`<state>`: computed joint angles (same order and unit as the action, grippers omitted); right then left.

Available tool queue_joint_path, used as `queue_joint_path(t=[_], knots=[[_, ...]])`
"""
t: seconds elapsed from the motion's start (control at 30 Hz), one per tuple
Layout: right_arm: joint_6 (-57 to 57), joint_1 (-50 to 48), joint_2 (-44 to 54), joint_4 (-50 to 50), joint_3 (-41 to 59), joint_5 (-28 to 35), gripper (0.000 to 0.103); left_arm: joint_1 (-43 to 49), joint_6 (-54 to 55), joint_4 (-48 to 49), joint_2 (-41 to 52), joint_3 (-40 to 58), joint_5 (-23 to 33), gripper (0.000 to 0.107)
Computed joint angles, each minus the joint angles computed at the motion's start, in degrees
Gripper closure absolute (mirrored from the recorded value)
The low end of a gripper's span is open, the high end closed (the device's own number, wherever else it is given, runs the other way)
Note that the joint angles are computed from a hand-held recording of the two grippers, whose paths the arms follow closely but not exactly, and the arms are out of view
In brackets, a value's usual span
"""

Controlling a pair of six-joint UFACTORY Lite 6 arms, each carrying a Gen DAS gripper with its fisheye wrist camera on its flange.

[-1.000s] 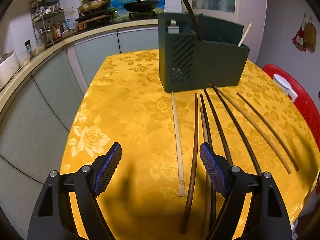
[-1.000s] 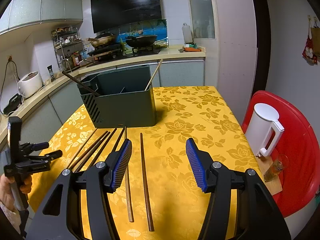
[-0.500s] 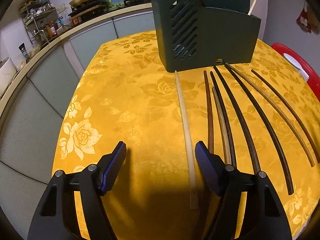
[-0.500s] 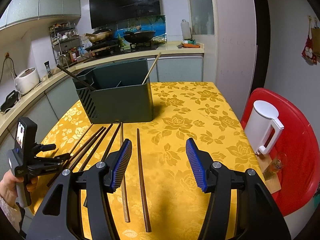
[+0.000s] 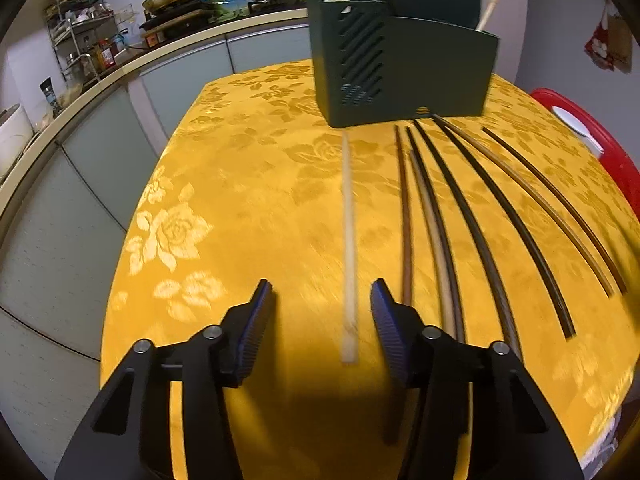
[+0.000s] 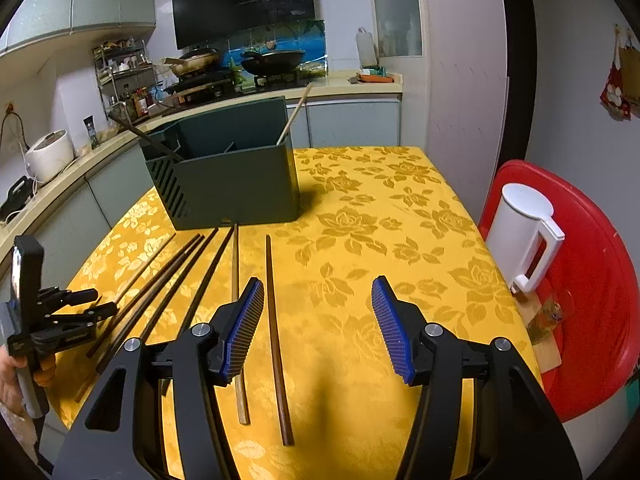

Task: Organize utensils
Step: 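Lower the left tool onto a light wooden chopstick and close it, then grasp a dark brown chopstick with the right tool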

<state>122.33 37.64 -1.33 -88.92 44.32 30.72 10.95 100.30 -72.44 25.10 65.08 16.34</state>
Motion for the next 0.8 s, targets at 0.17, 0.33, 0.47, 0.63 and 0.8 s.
queue_joint_path(t=[0.17, 0.33, 0.47, 0.63, 0.8], knots=[[1.9, 0.4, -1.0, -0.4, -2.7, -0.2, 0.048, 1.1, 5.6, -4.6, -2.5, -3.6, 2.3, 0.082], [4.2, 1.5, -0.9, -1.2, -4.6, -0.2, 0.048, 1.4, 8.2, -8.0, -2.1, -3.9, 4.2, 0.093], [5.6, 2.0, -1.3, -1.4, -6.4, 0.0, 0.048, 1.8, 10.4, -10.6, -2.2, -4.5, 4.9, 0.097], [6.6, 3.3, -1.5, -2.0, -8.2, 0.3, 0.048, 2.3, 11.1, -11.0, -2.9, -5.5, 5.0, 0.100], [9.2, 5.5, 0.5, -4.1, -9.1, 0.2, 0.048, 2.8, 8.9, -9.3, -4.9, -6.3, 5.4, 0.100]])
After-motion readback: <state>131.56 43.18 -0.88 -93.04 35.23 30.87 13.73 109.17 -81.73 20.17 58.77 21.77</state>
